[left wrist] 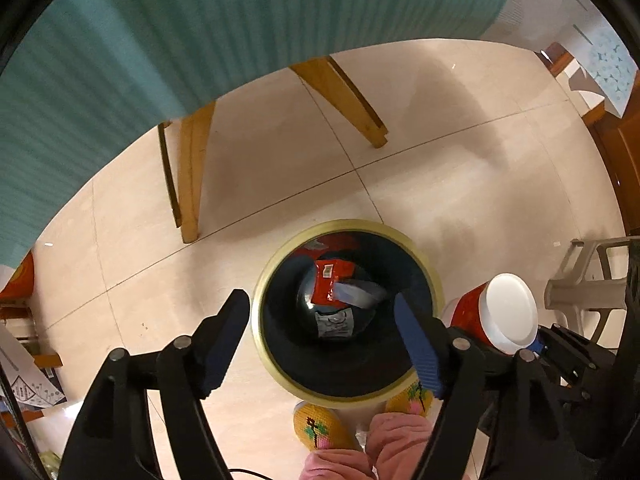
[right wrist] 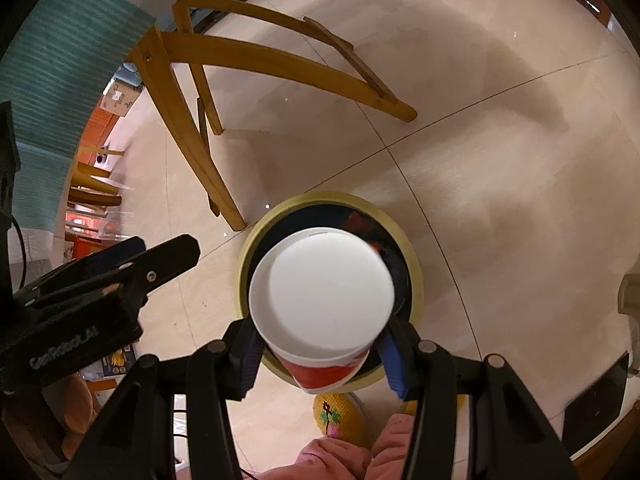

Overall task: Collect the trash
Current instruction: 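Carry the box and cup over the trash bin and open both tools, then raise both tools back toward the table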

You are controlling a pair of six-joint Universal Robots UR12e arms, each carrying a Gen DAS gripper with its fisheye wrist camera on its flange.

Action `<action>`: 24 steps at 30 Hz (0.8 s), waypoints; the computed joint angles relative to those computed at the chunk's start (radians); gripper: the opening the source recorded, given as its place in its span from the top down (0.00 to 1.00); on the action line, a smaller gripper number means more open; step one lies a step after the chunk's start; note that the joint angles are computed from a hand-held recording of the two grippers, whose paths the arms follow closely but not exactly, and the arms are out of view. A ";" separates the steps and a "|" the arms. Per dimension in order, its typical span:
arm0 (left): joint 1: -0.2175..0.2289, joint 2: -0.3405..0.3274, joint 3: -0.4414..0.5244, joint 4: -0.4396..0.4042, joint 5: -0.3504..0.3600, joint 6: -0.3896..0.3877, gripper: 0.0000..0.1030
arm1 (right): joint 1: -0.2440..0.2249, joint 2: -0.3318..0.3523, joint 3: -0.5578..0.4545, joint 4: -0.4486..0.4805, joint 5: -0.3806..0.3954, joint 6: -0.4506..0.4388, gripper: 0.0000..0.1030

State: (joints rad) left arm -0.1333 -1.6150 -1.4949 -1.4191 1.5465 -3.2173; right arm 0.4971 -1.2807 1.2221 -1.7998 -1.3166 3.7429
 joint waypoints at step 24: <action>0.037 0.048 0.036 -0.048 0.076 -0.117 0.18 | 0.031 0.084 -0.154 0.116 -0.010 -0.098 0.26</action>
State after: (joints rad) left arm -0.0964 -1.5675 -1.4589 -1.4675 1.6227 -3.3338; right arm 0.5277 -1.1963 1.0679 -1.6839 -1.3267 3.6453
